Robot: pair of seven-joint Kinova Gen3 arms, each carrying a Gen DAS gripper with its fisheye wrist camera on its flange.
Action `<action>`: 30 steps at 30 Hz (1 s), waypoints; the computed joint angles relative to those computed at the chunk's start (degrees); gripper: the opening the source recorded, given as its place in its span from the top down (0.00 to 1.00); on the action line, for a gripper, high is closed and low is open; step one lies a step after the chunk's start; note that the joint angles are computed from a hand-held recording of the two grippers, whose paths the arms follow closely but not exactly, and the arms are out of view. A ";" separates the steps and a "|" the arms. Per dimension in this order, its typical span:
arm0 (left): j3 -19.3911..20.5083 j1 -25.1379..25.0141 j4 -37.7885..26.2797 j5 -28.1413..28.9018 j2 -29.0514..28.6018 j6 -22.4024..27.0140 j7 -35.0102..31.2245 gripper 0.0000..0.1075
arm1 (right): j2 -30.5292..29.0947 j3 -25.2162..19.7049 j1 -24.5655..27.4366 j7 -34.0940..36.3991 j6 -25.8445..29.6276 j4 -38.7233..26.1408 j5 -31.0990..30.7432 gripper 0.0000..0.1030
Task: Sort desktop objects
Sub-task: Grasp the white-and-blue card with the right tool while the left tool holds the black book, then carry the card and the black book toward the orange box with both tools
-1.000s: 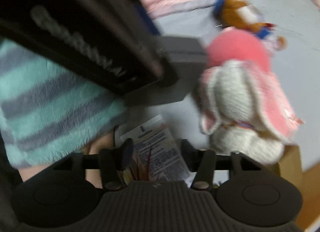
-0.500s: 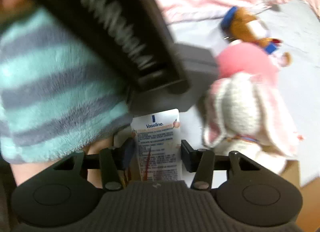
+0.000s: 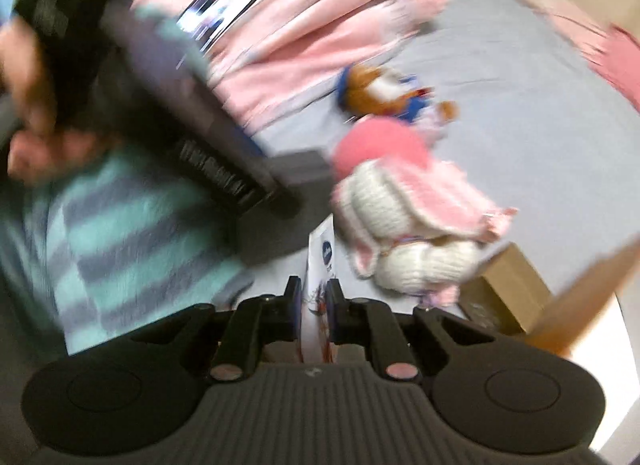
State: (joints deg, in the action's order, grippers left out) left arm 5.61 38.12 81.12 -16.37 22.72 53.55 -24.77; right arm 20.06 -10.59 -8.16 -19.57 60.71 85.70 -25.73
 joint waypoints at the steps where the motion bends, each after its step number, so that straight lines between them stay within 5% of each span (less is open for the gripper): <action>1: -0.02 0.13 -0.24 -0.17 0.15 0.33 0.00 0.63 | -0.53 0.35 0.50 -1.32 -1.05 0.68 -1.23 0.88; 14: -0.18 1.04 -1.84 -1.19 1.07 2.45 -0.24 0.64 | -4.25 1.58 -1.07 -12.75 -10.74 8.86 0.46 0.84; 30: -0.59 1.74 -1.05 -2.17 0.34 1.38 0.90 0.64 | -3.99 0.51 -0.96 -16.69 -9.70 7.10 0.19 0.88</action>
